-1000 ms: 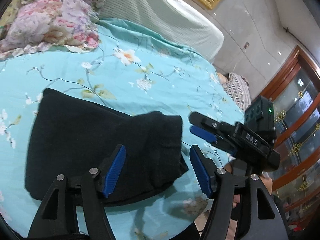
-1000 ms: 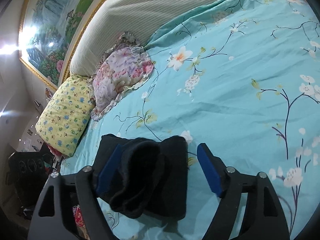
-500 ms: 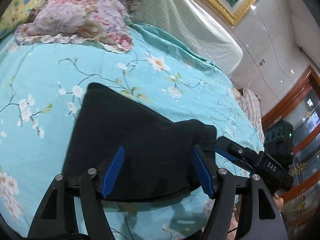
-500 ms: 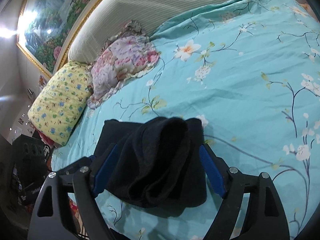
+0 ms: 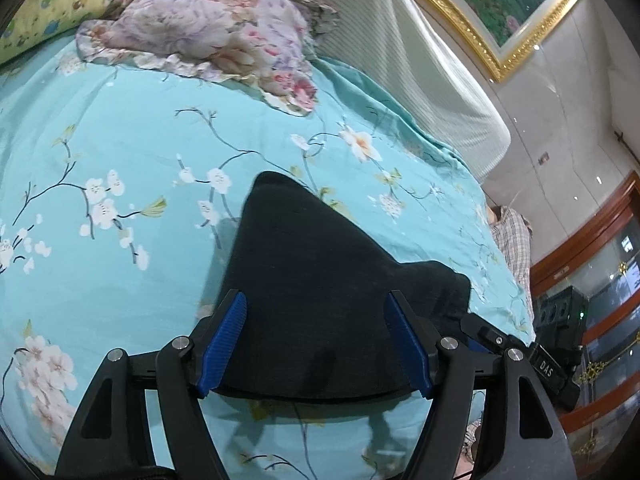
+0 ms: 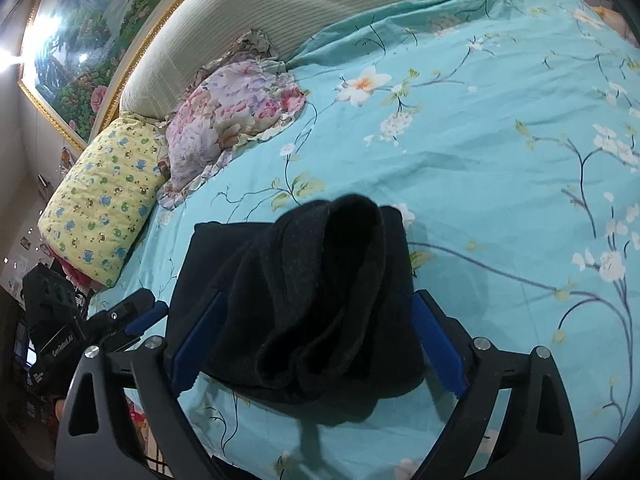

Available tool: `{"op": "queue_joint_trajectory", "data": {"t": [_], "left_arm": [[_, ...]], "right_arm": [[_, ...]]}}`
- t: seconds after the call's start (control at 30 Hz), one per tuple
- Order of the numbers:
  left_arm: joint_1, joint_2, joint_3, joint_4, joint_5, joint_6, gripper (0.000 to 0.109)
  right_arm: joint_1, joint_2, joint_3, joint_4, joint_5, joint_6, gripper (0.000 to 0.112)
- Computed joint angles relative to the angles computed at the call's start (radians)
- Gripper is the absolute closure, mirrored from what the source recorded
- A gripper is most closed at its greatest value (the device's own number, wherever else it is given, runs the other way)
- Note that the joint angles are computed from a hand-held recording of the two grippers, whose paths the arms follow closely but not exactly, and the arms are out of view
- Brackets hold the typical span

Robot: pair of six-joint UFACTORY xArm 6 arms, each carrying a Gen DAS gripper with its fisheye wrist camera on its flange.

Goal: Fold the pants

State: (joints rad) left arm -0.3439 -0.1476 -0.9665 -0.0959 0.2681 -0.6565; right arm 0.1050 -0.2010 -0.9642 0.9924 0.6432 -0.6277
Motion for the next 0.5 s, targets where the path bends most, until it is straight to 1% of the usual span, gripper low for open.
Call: {"op": "queue_joint_trajectory", "data": {"t": [0.13, 0.2, 0.5], "left_arm": [[0.015, 0.000, 0.011, -0.023, 0.002, 0.013, 0.036], [0.019, -0.001, 0.014, -0.021, 0.005, 0.009, 0.036], [0.034, 0.043, -0.010, -0.128, 0.020, 0.093, 0.032]], "right_arm": [[0.002, 0.002, 0.008, -0.002, -0.005, 0.008, 0.019], [0.004, 0.005, 0.010, 0.001, -0.008, 0.011, 0.016], [0.006, 0.034, -0.001, 0.001, 0.000, 0.017, 0.016]]}}
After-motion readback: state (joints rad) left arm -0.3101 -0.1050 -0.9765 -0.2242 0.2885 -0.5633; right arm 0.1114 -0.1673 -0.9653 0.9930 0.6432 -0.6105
